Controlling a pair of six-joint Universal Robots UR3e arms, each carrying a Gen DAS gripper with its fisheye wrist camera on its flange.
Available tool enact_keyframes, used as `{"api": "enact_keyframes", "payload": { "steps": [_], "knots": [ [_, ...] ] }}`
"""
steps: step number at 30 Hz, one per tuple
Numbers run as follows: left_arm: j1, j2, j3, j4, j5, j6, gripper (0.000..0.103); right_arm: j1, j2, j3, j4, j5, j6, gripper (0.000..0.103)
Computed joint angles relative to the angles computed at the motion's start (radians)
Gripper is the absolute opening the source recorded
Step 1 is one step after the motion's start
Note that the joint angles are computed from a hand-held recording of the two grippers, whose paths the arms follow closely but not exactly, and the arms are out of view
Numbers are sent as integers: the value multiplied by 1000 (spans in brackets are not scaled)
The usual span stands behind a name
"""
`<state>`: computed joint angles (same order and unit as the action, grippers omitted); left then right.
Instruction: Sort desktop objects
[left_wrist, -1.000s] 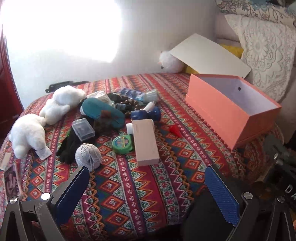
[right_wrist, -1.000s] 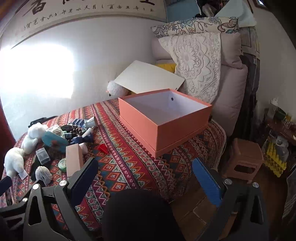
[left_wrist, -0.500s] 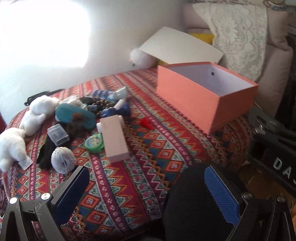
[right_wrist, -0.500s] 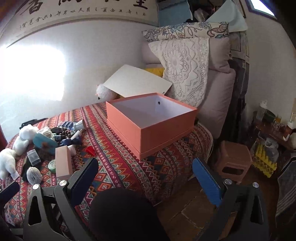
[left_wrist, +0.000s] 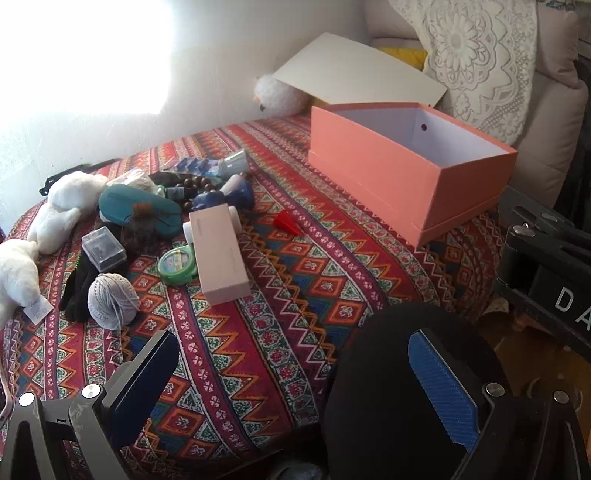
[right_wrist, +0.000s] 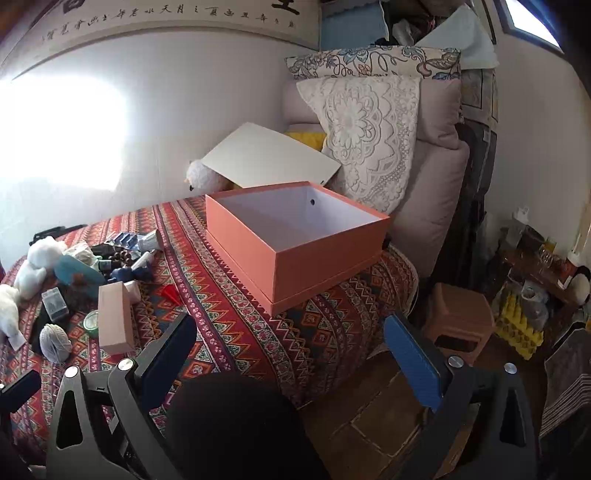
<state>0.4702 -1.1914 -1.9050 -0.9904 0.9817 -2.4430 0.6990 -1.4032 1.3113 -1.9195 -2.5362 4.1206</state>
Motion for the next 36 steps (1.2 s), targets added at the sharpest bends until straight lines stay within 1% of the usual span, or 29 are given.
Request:
{"api": "enact_keyframes", "payload": {
  "steps": [13, 36],
  "knots": [
    [1, -3, -5, 8, 3, -7, 103, 1, -10, 35, -33, -4, -8, 103],
    [41, 20, -12, -15, -29, 9, 103, 26, 17, -10, 16, -29, 8, 103]
  ]
}}
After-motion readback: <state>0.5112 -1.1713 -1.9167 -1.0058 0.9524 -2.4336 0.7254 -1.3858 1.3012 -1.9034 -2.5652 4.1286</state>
